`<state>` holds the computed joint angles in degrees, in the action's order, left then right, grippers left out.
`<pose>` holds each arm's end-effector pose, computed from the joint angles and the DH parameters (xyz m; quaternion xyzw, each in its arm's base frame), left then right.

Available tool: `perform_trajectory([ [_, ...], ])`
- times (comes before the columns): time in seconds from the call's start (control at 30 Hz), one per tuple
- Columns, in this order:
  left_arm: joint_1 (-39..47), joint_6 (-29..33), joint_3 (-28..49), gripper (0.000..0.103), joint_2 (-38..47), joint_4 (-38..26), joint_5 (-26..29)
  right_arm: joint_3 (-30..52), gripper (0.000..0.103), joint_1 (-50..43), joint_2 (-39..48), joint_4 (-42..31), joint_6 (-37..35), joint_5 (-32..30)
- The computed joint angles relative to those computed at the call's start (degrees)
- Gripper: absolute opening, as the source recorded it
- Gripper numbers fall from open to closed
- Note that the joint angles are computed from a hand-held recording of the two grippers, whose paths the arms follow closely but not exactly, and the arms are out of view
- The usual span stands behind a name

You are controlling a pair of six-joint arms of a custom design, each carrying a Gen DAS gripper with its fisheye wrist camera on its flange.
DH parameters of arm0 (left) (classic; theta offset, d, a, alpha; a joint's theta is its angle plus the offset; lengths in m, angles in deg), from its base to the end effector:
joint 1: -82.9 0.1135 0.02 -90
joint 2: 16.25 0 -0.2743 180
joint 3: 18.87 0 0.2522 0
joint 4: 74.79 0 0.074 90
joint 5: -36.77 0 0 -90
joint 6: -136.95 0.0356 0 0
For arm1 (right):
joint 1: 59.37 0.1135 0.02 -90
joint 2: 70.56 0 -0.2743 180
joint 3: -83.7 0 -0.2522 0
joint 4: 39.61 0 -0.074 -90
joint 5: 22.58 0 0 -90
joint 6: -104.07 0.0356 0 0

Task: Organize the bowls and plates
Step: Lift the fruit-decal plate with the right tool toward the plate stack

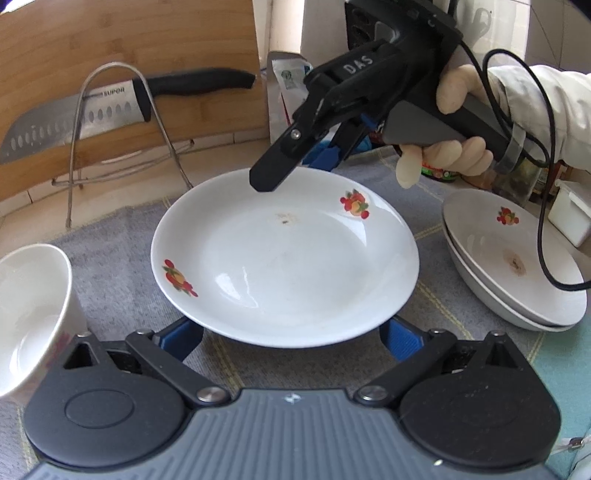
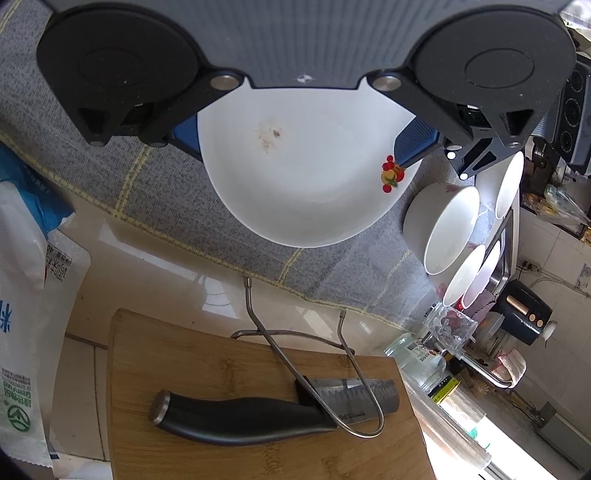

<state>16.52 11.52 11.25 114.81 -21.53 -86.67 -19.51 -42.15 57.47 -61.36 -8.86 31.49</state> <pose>0.1070 -0.1957 -0.0040 0.1382 0.8885 -0.0991 0.4262 0.3539 0.1315 0.0346 -0.3658 0.8680 0.2977 0.1557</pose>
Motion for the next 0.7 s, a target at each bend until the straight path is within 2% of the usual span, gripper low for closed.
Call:
perform_trajectory([
  [0.17, 1.3, 0.86, 0.34, 0.101, 1.13, 1.47, 1.78, 0.11, 0.103, 0.17, 0.29, 0.16, -0.12, 0.19],
  [0.5, 0.69, 1.11, -0.36, 0.101, -1.06, -0.2, 1.49, -1.35, 0.103, 0.22, -1.01, 1.03, 0.76, -0.55],
  [0.7, -1.52, 1.1, -1.39, 0.101, -6.59, -5.2, -0.1, -5.19, 0.103, -0.26, -4.52, 2.55, 1.15, -0.92],
])
